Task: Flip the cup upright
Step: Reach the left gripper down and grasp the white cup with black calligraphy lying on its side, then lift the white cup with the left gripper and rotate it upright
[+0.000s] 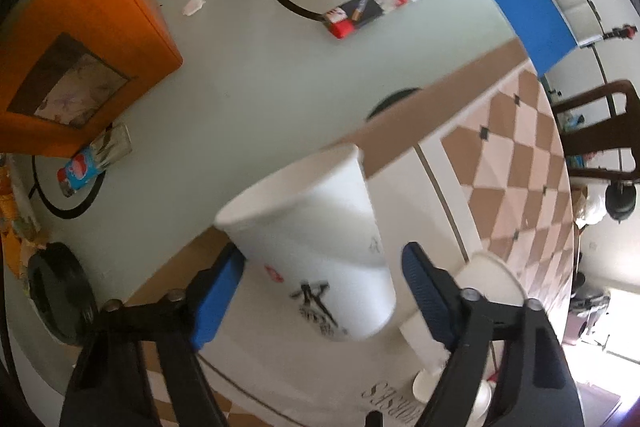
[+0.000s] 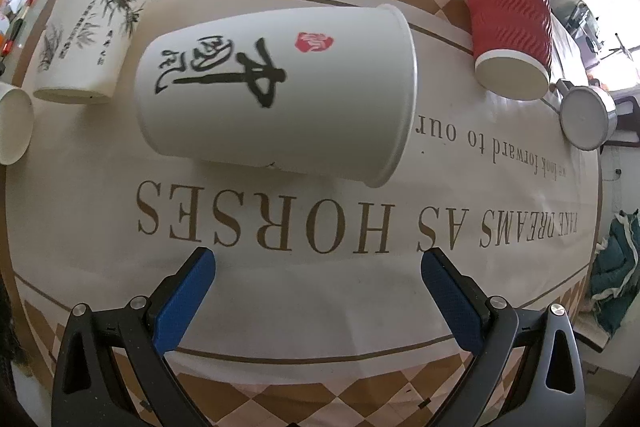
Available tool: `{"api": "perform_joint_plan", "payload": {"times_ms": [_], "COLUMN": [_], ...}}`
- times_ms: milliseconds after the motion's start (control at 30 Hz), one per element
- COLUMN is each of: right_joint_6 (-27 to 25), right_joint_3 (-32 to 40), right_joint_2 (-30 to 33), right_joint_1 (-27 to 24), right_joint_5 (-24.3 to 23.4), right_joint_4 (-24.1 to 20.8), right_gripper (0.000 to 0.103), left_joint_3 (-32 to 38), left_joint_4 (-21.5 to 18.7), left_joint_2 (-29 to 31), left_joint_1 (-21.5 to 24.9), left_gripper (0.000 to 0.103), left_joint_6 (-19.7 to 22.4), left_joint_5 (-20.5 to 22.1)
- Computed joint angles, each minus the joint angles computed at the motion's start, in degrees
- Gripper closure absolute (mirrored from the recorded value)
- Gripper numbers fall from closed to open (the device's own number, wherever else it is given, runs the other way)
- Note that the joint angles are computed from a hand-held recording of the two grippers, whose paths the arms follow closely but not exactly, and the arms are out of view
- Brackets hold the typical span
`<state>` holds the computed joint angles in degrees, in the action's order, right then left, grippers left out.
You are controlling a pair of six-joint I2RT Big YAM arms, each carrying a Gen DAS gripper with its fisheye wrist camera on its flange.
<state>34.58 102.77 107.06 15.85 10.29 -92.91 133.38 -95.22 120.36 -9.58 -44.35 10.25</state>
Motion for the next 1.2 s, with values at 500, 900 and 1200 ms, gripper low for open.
{"api": "perform_joint_plan", "payload": {"times_ms": [500, 900, 1200], "right_joint_6": [1.3, 1.7, 0.2], "right_joint_3": [-0.3, -7.6, -13.5], "right_joint_2": [-2.0, -9.4, -18.4], "right_joint_1": [-1.6, -3.0, -8.4], "right_joint_5": [1.4, 1.3, 1.2], "right_joint_4": [-1.3, 0.5, 0.6], "right_gripper": [0.000, 0.000, 0.000], "left_joint_3": [0.1, -6.2, -9.1], "left_joint_4": [-0.7, 1.1, -1.7], "left_joint_2": [-1.9, -10.0, -16.5], "left_joint_1": [-2.0, -5.4, -12.8], "left_gripper": [0.036, 0.036, 0.036], "left_joint_6": [15.6, 30.7, 32.8], "left_joint_5": [-12.3, -19.1, -20.8]}}
